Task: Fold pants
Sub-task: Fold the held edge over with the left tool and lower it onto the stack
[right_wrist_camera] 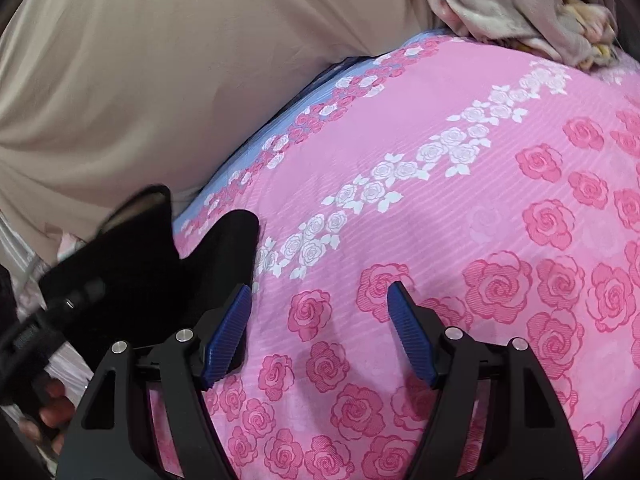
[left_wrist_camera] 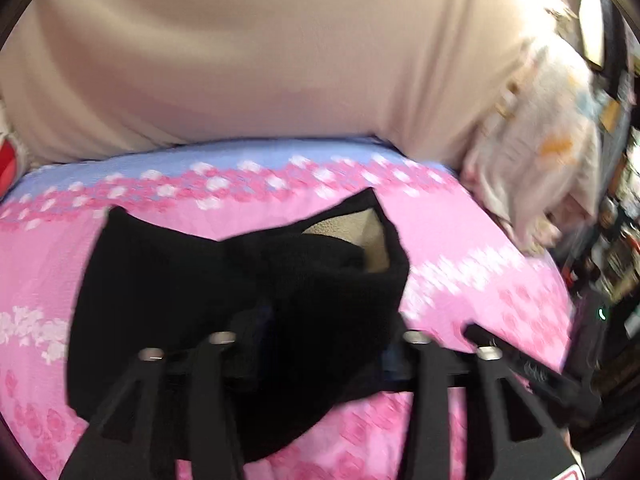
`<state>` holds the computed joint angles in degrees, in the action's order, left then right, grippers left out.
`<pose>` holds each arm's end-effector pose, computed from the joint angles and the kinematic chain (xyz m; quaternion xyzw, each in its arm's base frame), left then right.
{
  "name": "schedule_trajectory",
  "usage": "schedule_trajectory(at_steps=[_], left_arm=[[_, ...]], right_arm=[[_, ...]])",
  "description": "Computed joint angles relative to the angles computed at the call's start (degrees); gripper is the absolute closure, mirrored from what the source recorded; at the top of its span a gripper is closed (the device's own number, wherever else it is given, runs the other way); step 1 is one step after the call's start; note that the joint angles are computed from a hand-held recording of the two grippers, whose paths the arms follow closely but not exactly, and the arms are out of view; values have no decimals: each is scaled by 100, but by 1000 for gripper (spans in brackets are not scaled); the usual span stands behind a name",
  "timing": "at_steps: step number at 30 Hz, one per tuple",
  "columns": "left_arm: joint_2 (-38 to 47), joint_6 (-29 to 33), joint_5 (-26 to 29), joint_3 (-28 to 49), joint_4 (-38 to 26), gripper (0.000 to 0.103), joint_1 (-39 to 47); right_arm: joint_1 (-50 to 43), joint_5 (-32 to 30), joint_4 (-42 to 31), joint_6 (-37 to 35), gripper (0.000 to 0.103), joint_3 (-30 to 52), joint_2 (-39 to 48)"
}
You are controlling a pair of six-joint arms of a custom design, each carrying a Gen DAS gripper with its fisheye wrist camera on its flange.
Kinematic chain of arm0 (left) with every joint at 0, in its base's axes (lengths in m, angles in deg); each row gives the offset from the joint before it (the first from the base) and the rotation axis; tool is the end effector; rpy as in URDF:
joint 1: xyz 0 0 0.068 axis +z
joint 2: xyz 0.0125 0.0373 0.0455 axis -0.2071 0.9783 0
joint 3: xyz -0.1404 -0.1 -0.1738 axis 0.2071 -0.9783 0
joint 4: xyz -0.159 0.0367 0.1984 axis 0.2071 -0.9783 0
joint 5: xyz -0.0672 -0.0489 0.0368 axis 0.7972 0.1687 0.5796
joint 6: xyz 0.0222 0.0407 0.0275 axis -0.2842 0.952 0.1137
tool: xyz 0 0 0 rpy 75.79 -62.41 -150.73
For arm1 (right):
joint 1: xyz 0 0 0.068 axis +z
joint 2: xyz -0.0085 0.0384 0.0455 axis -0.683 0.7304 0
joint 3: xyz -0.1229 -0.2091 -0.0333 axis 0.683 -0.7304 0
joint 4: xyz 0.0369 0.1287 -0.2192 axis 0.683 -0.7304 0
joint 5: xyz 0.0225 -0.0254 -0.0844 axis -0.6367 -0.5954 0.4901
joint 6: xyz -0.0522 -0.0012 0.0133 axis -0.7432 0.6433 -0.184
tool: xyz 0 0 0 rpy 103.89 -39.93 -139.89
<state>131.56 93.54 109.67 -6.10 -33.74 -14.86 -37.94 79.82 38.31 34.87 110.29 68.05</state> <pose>0.3098 -0.0322 0.2242 0.2085 0.8803 -0.1911 0.3810 0.2193 0.0184 0.1631 0.3199 0.8431 0.1712 0.3969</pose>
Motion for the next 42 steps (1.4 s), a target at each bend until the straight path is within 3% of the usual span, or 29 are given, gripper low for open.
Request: schedule_trajectory(at_steps=[3, 6, 7, 8, 11, 12, 16, 20, 23, 24, 25, 26, 28, 29, 30, 31, 32, 33, 34, 36, 37, 39, 42], left_arm=[[671, -173, -760, 380, 248, 46, -496], [1327, -308, -878, 771, -64, 42, -888], [1582, -274, -828, 995, -391, 26, -1004], [1784, -343, -708, 1143, -674, 18, -1124], [1017, -495, -734, 285, 10, 22, -1367], [552, -573, -808, -101, 293, 19, -1419], [-522, 217, 260, -715, 240, 17, -818], [-375, 446, 1320, -187, -101, 15, 834], [715, 228, 324, 946, -391, 11, 1392], [1157, 181, -166, 1333, -483, 11, 1481], [1608, 85, -588, 1705, -600, 11, 1589], [1911, 45, -683, 1931, -679, 11, 1713], [2381, 20, -622, 2188, -813, 11, 1981], [2544, 82, -515, 2239, -886, 11, 2050], [2711, 120, -484, 2287, -945, 11, 2049], [2916, 184, -419, 2328, -964, 10, 2059], [2992, 210, -351, 2318, -944, 9, 2099], [3070, 185, -243, 2325, -922, 9, 2129], [3138, 195, -83, 2342, -898, 5, 2191], [3350, 413, 161, 2536, -1031, 5, 2230], [3389, 501, 219, 2530, -1015, 5, 2243], [3209, 413, 162, 2208, -600, 5, 2232], [3112, 311, 232, 1982, -246, 5, 2247]], right_arm=[[197, 226, 9, -27, 34, 233, 270], [329, 385, -73, 70, 34, 294, 324], [348, 415, -144, 99, 34, 308, 316], [342, 419, -186, 111, 34, 302, 280], [281, 430, -314, 77, 34, 279, 142], [199, 469, -475, 57, 34, 306, 64], [-107, 506, -906, -99, 34, 455, -322], [296, 738, -1252, -637, 33, 1325, -268], [798, 518, -1101, -1029, 24, 2348, 698], [962, 259, -917, -1166, 18, 2796, 1232], [1112, -29, -786, -1280, 18, 3268, 1794], [1207, -272, -764, -1363, 21, 3656, 2228], [1380, -960, -822, -1468, 54, 4724, 3402], [1425, -1276, -976, -1498, 60, 5251, 3962], [1442, -1617, -1105, -1521, 74, 5852, 4682], [1427, -1741, -1598, -1549, 81, 6568, 5335], [1345, -1724, -1751, -1522, 81, 7033, 5952], [1257, -1415, -1847, -1521, 86, 7230, 6280], [1079, -1243, -1701, -1414, 103, 7139, 6430], [356, -2434, -449, -277, 103, 6282, 6323], [279, -2262, -404, 44, 103, 6093, 6116], [535, -1511, -1136, -296, 98, 6446, 5842], [966, -1915, -1415, -721, 97, 7171, 6112]])
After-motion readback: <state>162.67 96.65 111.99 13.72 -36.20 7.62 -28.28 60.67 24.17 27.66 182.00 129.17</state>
